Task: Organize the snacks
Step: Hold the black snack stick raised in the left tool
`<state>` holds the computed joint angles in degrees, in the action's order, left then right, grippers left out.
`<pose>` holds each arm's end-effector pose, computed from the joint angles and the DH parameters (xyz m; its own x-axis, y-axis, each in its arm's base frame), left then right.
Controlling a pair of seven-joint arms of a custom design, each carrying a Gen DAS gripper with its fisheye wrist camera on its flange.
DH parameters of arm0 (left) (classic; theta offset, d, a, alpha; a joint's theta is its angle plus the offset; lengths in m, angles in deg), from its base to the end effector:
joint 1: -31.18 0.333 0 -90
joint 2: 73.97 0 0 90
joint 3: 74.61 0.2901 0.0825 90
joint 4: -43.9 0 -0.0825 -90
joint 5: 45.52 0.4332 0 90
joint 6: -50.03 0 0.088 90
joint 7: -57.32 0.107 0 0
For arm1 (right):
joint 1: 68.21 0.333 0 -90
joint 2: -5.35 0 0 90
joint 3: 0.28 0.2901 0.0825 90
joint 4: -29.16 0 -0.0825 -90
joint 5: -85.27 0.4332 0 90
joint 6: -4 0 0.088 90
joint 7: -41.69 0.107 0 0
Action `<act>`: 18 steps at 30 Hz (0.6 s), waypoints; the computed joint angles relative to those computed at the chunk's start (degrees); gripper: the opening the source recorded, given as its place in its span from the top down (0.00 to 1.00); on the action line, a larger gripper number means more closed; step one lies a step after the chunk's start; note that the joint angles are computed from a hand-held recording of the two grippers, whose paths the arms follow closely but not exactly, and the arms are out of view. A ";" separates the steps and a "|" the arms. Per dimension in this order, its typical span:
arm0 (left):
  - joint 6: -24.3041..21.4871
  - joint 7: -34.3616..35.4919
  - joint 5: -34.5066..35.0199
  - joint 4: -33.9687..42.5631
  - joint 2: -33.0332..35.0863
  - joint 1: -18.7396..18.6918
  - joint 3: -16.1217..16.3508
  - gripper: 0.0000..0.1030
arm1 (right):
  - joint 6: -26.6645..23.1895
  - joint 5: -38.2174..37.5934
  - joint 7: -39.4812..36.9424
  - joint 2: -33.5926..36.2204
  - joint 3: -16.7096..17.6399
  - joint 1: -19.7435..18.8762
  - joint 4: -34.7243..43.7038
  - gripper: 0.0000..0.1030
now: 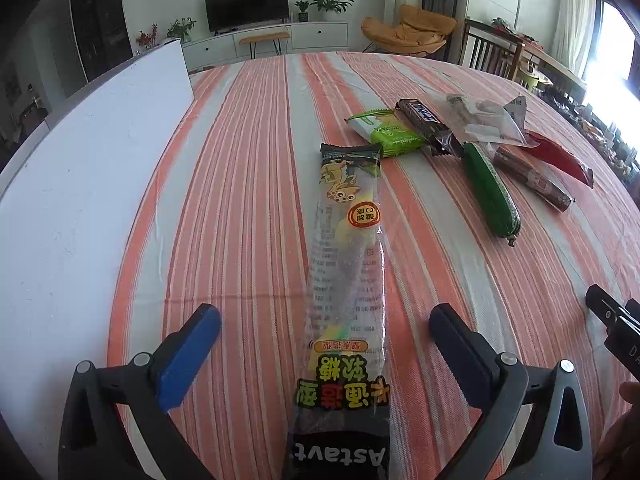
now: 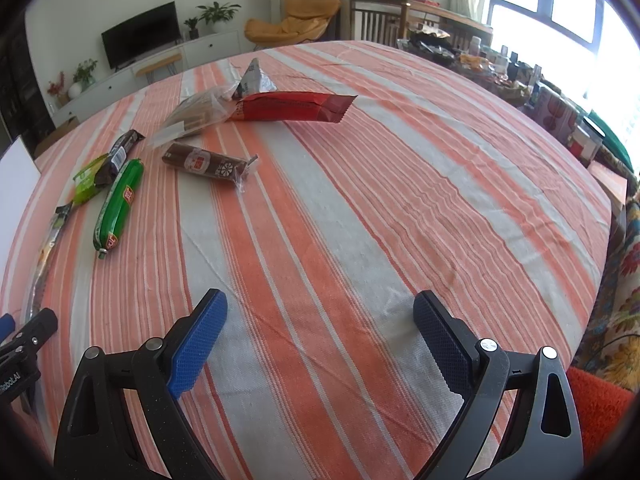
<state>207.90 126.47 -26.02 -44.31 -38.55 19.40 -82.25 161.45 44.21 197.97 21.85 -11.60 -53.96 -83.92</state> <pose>0.7308 -0.2538 0.3138 -0.2015 -0.9795 0.0018 -0.7971 0.1629 -0.5815 0.6669 0.0650 0.3163 -0.4564 -0.8896 -0.0187 -0.7007 0.3723 -0.6087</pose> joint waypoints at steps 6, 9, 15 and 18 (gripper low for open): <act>0.08 -0.03 -0.09 -0.16 -0.09 -0.02 -0.02 0.00 | 0.03 -0.12 0.24 0.05 -0.15 0.21 0.00 0.06; 0.09 -0.03 -0.07 -0.16 -0.08 -0.03 0.00 0.00 | -0.05 -0.14 0.23 0.06 -0.07 0.16 0.02 0.06; 0.07 -0.05 -0.07 -0.07 -0.01 -0.05 0.02 0.00 | -0.33 0.26 -0.02 0.08 0.10 0.13 0.15 0.06; 0.07 -0.07 -0.08 -0.09 -0.04 -0.06 0.01 0.00 | -0.35 0.41 -0.16 0.06 0.14 0.09 0.15 0.06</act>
